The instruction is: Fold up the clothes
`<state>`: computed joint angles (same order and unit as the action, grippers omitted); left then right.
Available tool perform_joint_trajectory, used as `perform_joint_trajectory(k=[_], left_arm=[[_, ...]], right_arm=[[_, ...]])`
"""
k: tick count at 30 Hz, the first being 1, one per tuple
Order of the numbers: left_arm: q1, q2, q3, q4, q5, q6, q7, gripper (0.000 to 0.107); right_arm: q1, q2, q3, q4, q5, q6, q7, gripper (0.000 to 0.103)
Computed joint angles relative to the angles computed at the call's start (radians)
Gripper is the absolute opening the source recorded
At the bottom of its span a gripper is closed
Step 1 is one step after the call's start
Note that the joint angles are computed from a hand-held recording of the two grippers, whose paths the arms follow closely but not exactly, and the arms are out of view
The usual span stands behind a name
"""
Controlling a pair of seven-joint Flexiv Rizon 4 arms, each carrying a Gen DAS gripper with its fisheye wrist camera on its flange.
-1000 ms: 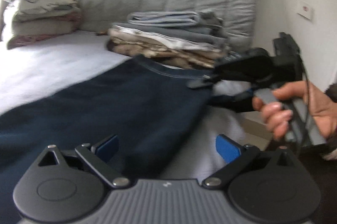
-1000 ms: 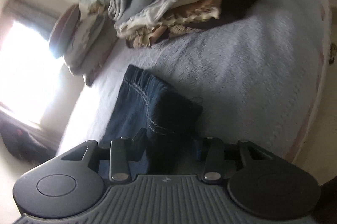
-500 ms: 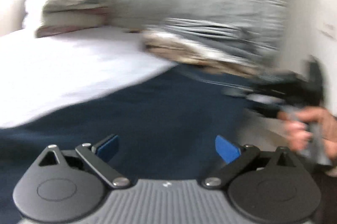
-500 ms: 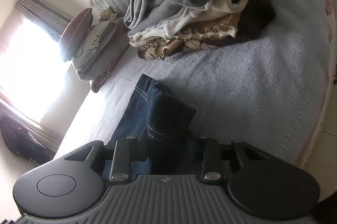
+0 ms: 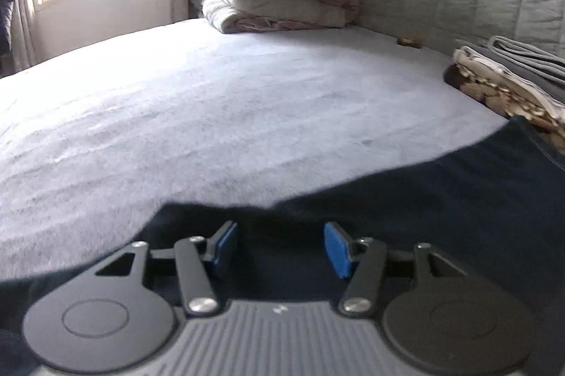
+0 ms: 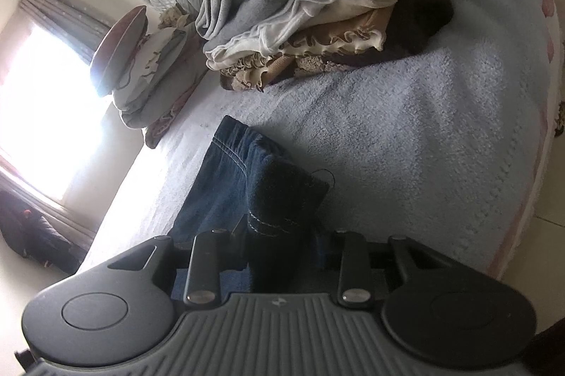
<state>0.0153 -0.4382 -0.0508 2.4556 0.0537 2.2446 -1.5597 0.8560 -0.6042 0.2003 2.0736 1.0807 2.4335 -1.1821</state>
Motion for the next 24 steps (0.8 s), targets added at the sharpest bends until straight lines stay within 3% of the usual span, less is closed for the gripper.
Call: perform_joint_trajectory(k=[11, 13, 21, 24], left_arm=[[0.139, -0.039, -0.073, -0.026, 0.108, 0.069, -0.19, 0.064], [0.163, -0.026, -0.088, -0.011, 0.139, 0.096, -0.256, 0.072], [0.243, 0.063, -0.165, 0.026, 0.349, -0.009, -0.377, 0.073], [0.256, 0.043, -0.174, 0.047, 0.394, 0.021, -0.395, 0.075]], right_arm=[[0.01, -0.031, 0.002, -0.019, 0.004, 0.051, -0.017, 0.036], [0.022, -0.028, -0.005, -0.035, 0.027, 0.064, -0.06, 0.035], [0.053, 0.004, 0.001, -0.141, 0.123, 0.11, -0.419, 0.033], [0.049, 0.012, 0.023, -0.168, 0.108, 0.133, -0.504, 0.033]])
